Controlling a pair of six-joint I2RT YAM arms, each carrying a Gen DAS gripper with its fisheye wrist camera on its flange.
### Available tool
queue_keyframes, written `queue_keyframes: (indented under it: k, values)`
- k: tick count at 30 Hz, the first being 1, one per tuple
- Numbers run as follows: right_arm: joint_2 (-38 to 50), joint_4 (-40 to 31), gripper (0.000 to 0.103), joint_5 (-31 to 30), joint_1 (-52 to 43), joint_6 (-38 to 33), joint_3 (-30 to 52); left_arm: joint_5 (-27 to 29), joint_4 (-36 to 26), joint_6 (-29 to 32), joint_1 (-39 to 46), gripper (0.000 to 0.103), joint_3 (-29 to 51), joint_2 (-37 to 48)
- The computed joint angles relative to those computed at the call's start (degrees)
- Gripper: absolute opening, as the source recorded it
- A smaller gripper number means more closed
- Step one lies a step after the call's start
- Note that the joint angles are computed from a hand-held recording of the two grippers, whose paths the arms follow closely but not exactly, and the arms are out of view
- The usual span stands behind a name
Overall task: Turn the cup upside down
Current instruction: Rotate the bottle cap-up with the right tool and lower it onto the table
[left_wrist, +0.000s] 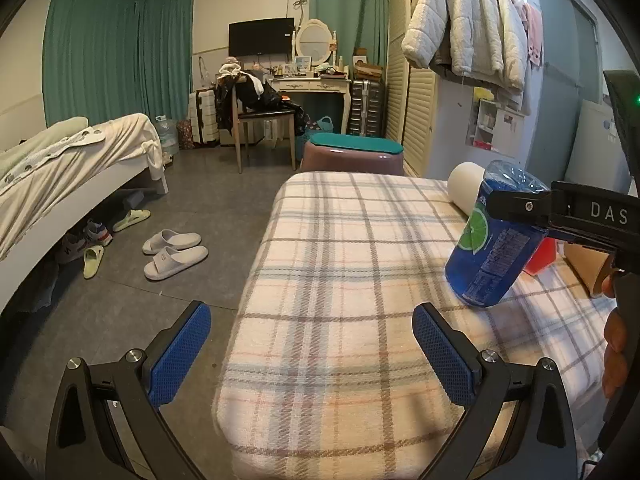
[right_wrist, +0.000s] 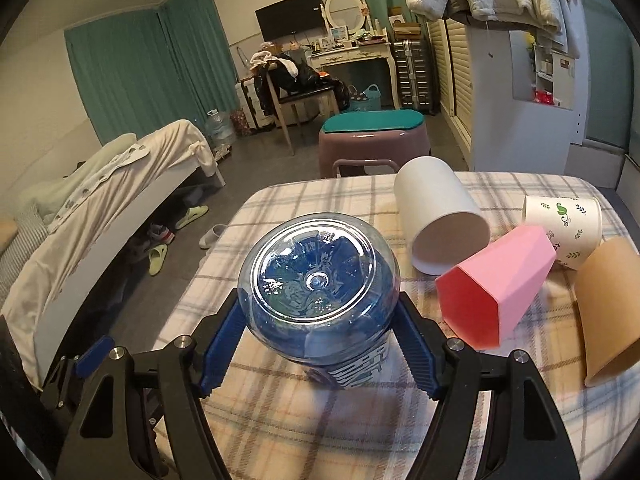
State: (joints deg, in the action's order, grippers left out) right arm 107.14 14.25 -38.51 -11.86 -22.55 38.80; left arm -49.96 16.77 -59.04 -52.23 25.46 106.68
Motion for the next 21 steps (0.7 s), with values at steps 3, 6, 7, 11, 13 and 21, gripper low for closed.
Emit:
queue_keyframes:
  k: [3, 6, 7, 11, 13, 21]
  values:
    - [-0.74, 0.07, 0.075, 0.87, 0.11, 0.21, -0.43, -0.59, -2.43, -0.79, -0.53, 0.103, 0.74, -0.62]
    - [-2.48, 0.38, 0.090, 0.33, -1.04, -0.61, -1.59, -1.27, -5.59, -2.38, -1.45, 0.103, 1.68, -1.47]
    - [-3.60, -0.05, 0.090, -0.88, -2.04, -1.07, -2.08, -1.55, -6.91, -2.94, -1.81, 0.103, 2.20, -1.77]
    - [-7.88, -2.07, 0.090, -3.99, -5.30, -2.51, -3.49, -3.95, -13.76, -6.28, -4.58, 0.103, 4.58, -3.22]
    - [-10.59, -4.56, 0.090, -6.36, -7.73, -3.94, -3.75, -5.73, -18.88, -8.89, -6.78, 0.103, 6.40, -4.34]
    - [-19.58, -16.17, 0.090, -16.69, -21.26, -12.12, -2.61, -13.31, -37.58, -19.90, -15.31, 0.103, 14.71, -6.93]
